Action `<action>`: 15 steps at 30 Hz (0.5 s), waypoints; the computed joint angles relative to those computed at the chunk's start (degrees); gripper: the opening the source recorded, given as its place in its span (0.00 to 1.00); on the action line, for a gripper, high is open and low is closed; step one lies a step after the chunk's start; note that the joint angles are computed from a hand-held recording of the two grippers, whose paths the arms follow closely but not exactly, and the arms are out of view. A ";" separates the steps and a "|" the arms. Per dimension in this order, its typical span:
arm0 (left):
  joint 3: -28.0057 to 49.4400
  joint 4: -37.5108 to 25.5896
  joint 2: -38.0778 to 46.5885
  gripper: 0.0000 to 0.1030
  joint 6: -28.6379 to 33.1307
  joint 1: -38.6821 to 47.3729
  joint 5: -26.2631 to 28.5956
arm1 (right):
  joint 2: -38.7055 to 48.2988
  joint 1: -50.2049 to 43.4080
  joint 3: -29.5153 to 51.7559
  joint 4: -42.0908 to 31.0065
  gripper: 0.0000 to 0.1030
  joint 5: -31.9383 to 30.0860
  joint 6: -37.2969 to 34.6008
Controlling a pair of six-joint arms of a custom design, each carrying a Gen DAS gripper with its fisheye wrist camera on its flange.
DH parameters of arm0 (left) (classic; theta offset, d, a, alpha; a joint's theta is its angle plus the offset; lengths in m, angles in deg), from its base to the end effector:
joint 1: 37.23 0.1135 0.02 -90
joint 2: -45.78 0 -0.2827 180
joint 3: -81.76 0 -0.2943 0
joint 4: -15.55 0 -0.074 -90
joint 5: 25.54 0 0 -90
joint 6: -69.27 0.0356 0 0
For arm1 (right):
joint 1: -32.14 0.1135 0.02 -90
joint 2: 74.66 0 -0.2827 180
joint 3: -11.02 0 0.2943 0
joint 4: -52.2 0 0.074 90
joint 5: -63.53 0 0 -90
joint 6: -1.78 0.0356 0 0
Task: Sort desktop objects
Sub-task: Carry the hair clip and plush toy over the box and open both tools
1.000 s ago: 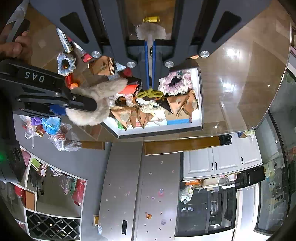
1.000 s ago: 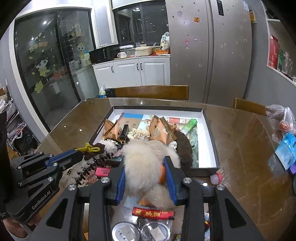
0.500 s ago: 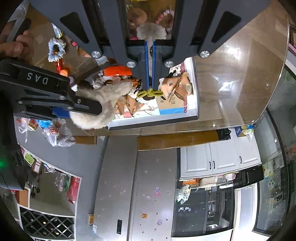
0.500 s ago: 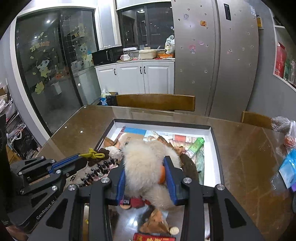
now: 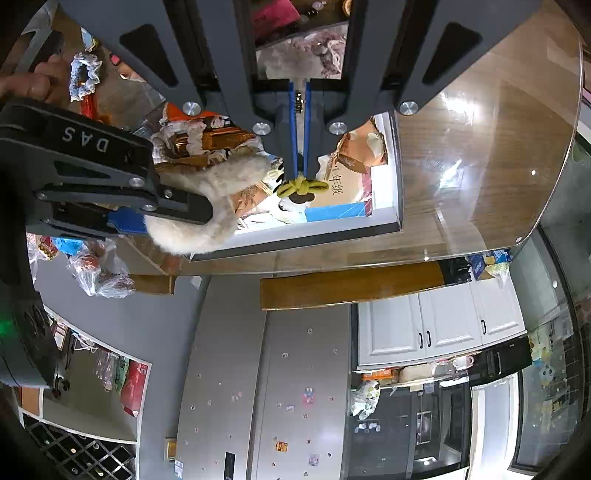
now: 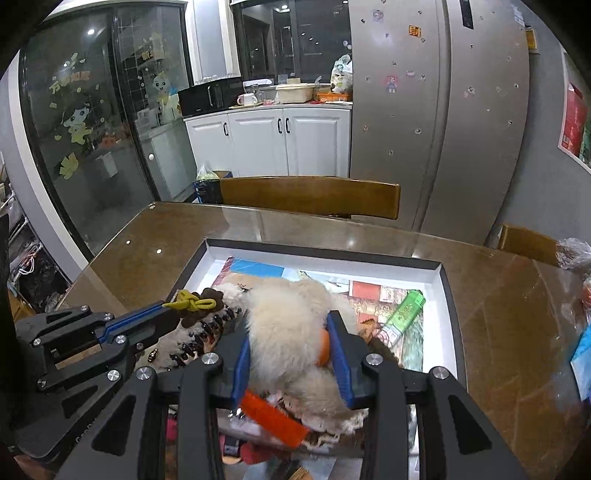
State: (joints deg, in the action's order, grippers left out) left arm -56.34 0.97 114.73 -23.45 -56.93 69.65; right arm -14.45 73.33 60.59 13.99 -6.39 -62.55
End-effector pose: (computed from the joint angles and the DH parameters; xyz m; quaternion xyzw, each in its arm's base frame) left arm 0.2459 -0.0915 0.1708 0.1529 0.8986 -0.1201 0.3934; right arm 0.1883 0.1485 0.2236 -0.0638 0.9217 0.0544 0.3787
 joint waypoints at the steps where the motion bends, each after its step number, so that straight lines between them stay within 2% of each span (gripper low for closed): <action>1: -0.03 0.40 0.45 0.03 0.03 -0.02 -0.14 | 0.75 -0.40 0.28 0.43 0.37 -0.30 -0.47; 6: 0.24 1.11 1.91 0.03 -0.15 -0.23 -0.73 | 3.65 -0.80 0.98 1.68 0.37 -0.70 -1.13; 12: -0.24 0.50 0.12 0.03 -0.16 0.33 -0.92 | 2.89 -0.29 0.59 1.30 0.37 -0.84 -0.65; 13: -0.41 0.54 -0.29 0.05 -0.11 0.28 -1.29 | 2.89 -0.14 0.74 0.97 0.37 -0.67 -0.83; 15: -0.68 0.20 -1.89 0.26 -0.41 -0.28 -3.65 | 2.87 0.72 1.22 -0.13 0.39 0.45 -1.22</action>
